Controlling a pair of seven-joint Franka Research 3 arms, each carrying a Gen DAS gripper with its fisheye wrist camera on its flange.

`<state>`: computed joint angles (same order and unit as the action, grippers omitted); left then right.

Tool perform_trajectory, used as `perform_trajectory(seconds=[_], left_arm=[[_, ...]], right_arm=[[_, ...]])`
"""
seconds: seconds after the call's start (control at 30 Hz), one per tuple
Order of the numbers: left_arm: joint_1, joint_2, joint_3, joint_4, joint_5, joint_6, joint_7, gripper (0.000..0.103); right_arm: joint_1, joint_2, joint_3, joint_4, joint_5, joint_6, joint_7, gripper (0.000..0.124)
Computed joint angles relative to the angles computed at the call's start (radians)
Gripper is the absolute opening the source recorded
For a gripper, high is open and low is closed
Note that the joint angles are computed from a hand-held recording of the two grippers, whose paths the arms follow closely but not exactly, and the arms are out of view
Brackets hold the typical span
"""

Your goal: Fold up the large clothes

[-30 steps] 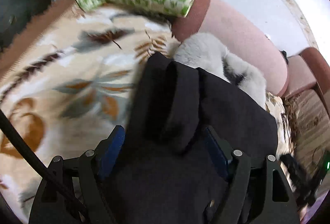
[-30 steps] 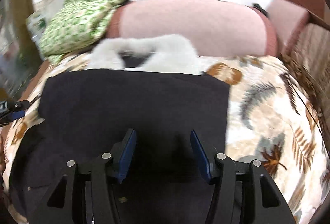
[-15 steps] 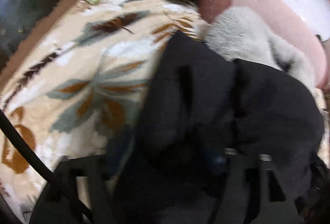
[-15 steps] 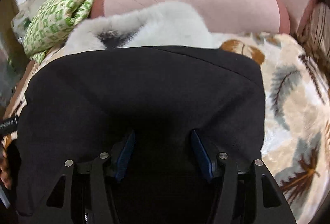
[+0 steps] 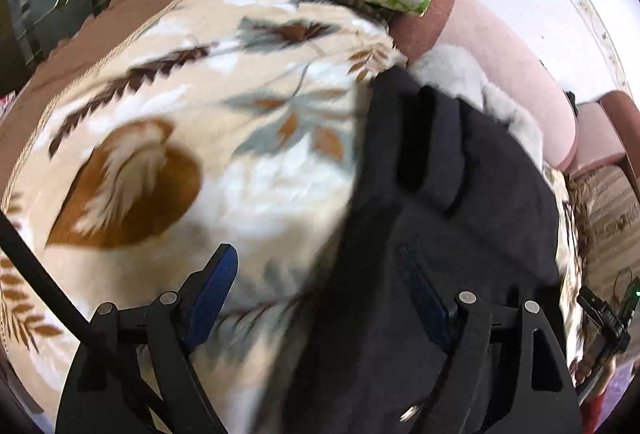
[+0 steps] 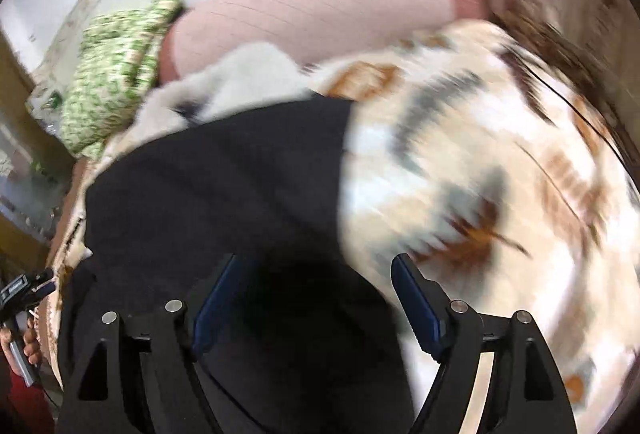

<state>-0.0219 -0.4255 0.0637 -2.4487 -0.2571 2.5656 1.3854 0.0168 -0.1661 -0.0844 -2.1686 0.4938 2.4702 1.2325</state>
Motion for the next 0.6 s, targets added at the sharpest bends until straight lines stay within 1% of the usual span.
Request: perform_trajectory(seconds=[0.07, 0.1, 0.13, 0.17, 0.2, 0.27, 0.3, 0.33, 0.4, 0.43, 0.5, 0.6], left_arm=[[-0.038, -0.029, 0.047, -0.039, -0.079, -0.007, 0.057, 0.082], [-0.071, -0.045, 0.083, -0.06, -0.152, -0.013, 0.104, 0.082], [-0.107, -0.057, 0.118, -0.075, -0.231, -0.018, 0.158, 0.082], [-0.13, -0.066, 0.138, -0.084, -0.293, -0.024, 0.202, 0.082], [-0.152, -0.074, 0.153, -0.092, -0.355, -0.031, 0.246, 0.082], [-0.183, -0.084, 0.168, -0.099, -0.457, -0.052, 0.313, 0.081], [-0.187, -0.088, 0.162, -0.105, -0.491, -0.057, 0.328, 0.081], [-0.177, -0.099, 0.133, -0.119, -0.494, -0.046, 0.324, 0.081], [-0.151, -0.13, 0.079, -0.148, -0.469, -0.028, 0.311, 0.081], [-0.149, -0.149, 0.067, -0.163, -0.462, -0.024, 0.306, 0.081], [-0.159, -0.196, 0.061, -0.199, -0.457, -0.026, 0.304, 0.081], [-0.175, -0.265, 0.067, -0.252, -0.445, -0.02, 0.305, 0.081]], right_arm=[[-0.026, -0.038, -0.015, -0.054, -0.03, -0.015, 0.02, 0.081], [-0.035, -0.054, -0.028, -0.081, -0.02, -0.03, 0.022, 0.081], [-0.041, -0.067, -0.046, -0.103, 0.013, -0.054, 0.014, 0.082], [-0.044, -0.076, -0.06, -0.115, 0.05, -0.078, 0.002, 0.082], [-0.044, -0.085, -0.084, -0.136, 0.117, -0.113, -0.023, 0.082], [-0.046, -0.095, -0.107, -0.161, 0.214, -0.167, -0.061, 0.082], [-0.048, -0.1, -0.112, -0.175, 0.25, -0.188, -0.078, 0.082], [-0.05, -0.106, -0.118, -0.19, 0.287, -0.218, -0.097, 0.082], [-0.055, -0.12, -0.12, -0.215, 0.336, -0.259, -0.132, 0.082], [-0.057, -0.139, -0.113, -0.237, 0.35, -0.256, -0.147, 0.082], [-0.062, -0.176, -0.113, -0.27, 0.367, -0.278, -0.169, 0.082], [-0.068, -0.219, -0.134, -0.305, 0.403, -0.364, -0.192, 0.081]])
